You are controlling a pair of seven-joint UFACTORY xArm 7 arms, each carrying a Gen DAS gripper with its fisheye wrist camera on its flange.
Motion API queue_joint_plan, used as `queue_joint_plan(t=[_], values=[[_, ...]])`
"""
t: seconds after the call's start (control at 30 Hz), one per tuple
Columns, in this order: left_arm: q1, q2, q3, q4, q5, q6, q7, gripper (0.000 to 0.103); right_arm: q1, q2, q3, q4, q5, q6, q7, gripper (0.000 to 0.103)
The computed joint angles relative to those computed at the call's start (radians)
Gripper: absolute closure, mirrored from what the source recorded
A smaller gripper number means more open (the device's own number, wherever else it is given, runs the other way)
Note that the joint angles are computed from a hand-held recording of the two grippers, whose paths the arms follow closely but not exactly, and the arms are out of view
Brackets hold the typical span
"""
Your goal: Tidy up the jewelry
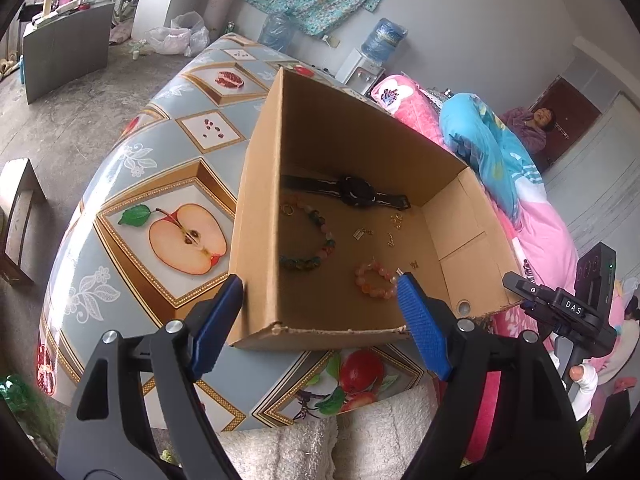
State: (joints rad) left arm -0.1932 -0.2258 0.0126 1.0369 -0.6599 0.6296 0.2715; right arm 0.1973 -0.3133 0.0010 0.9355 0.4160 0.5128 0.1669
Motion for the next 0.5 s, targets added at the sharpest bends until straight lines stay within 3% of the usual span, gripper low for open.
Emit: queue_joint_plan(t=[0.1,0.23,0.3,0.33,0.4,0.5], values=[[0.041,-0.066,-0.072,-0.067,0.189,-0.136,-0.136,0.026,-0.057,-0.057,0.07,-0.059,-0.13,-0.069,0.101,0.052],[0.141,-0.187,-0.182,-0.171,0.469,-0.25,-0.37,0.012,-0.153,-0.189,0.189,-0.165,-0.377,-0.176,0.263,0.049],[0.205,-0.24,-0.243,-0.209,0.603,-0.268,-0.462,0.009,-0.163,-0.254,0.215,-0.224,-0.436,-0.241,0.296,0.031],[0.22,-0.26,-0.26,-0.222,0.648,-0.267,-0.49,0.009,-0.201,-0.287,0.256,-0.245,-0.478,-0.253,0.335,0.027],[0.208,-0.29,-0.26,-0.244,0.692,-0.257,-0.511,0.008,-0.258,-0.339,0.323,-0.276,-0.548,-0.256,0.403,0.015],[0.15,-0.308,-0.235,-0.266,0.712,-0.238,-0.532,0.008,-0.256,-0.357,0.362,-0.298,-0.597,-0.227,0.453,0.008]])
